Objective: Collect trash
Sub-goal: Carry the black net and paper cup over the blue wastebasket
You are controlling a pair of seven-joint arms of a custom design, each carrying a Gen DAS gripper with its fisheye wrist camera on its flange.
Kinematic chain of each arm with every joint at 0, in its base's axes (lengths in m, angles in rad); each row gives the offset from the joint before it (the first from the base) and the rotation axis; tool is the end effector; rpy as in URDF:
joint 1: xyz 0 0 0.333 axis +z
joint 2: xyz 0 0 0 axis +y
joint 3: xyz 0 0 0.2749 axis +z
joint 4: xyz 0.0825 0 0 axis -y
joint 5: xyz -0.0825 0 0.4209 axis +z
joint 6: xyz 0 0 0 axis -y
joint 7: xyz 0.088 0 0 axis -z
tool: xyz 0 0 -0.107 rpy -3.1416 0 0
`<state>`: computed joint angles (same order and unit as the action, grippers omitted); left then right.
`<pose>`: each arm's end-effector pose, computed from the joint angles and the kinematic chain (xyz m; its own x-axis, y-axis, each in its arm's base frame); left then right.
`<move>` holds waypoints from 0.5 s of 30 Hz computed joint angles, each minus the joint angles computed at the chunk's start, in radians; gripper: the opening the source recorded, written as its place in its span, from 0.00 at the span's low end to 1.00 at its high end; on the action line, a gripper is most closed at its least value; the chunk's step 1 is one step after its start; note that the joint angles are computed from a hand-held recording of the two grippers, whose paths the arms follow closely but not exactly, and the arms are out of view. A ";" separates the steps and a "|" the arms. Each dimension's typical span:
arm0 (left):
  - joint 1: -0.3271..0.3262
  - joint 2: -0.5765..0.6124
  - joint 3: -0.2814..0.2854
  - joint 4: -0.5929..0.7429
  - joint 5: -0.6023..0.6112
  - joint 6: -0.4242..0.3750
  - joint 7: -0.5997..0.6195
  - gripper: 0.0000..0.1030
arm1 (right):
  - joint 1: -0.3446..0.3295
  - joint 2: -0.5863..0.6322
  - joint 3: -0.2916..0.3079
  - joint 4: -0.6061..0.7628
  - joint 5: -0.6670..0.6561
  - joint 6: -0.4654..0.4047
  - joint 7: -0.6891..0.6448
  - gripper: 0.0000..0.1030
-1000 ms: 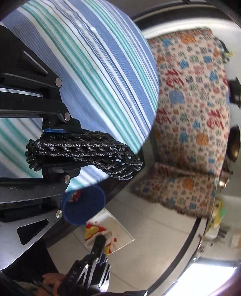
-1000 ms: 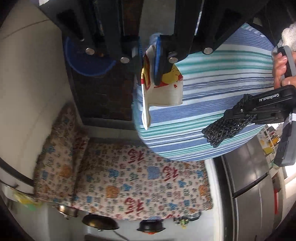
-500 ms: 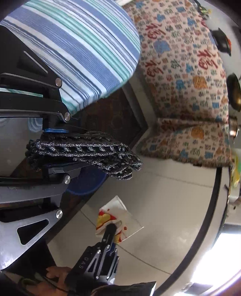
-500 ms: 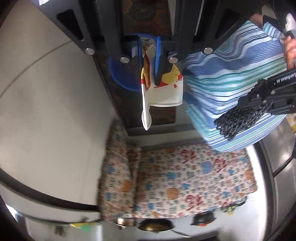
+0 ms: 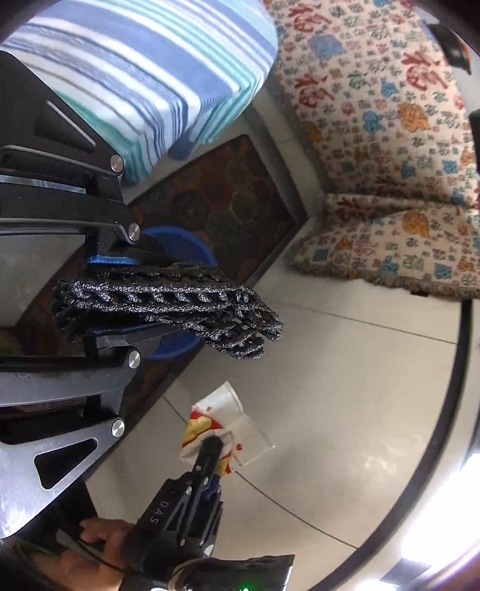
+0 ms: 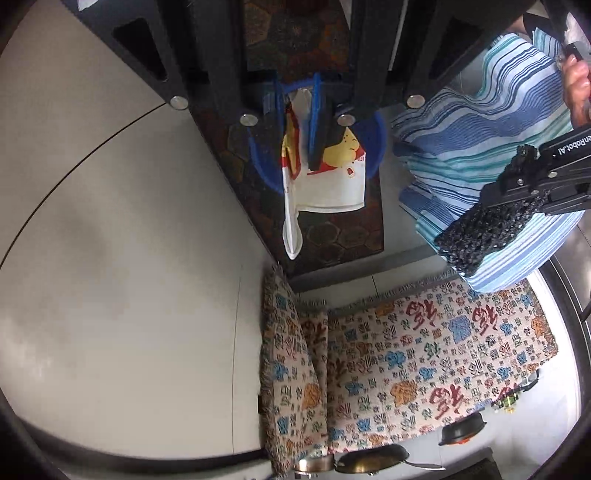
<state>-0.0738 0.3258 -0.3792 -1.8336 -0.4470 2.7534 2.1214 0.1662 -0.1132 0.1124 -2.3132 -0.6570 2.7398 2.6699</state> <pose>0.6370 -0.2711 0.3718 -0.5913 -0.7895 0.1642 -0.6795 0.3781 -0.6287 0.5371 0.1787 0.3806 -0.2449 -0.9659 -0.0842 -0.7552 0.2445 -0.6082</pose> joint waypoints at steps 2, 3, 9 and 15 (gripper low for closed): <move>-0.005 0.034 0.001 0.033 0.010 -0.016 -0.004 0.23 | -0.002 0.015 -0.006 0.001 0.013 0.008 -0.007 0.11; -0.011 0.048 0.005 0.046 0.024 -0.020 -0.015 0.23 | -0.001 0.028 -0.012 0.006 0.027 0.019 -0.019 0.11; -0.026 0.142 0.015 0.150 0.111 -0.052 -0.081 0.24 | 0.017 0.122 -0.049 0.058 0.066 0.048 -0.065 0.11; -0.016 0.182 -0.002 0.185 0.150 -0.048 -0.096 0.26 | 0.054 0.174 -0.092 0.090 0.061 0.065 -0.068 0.12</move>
<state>-0.0896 0.5076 -0.3813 -1.6485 -0.2969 2.7051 2.0255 0.2203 0.0611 0.0207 -2.2230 -0.5959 2.8049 2.6017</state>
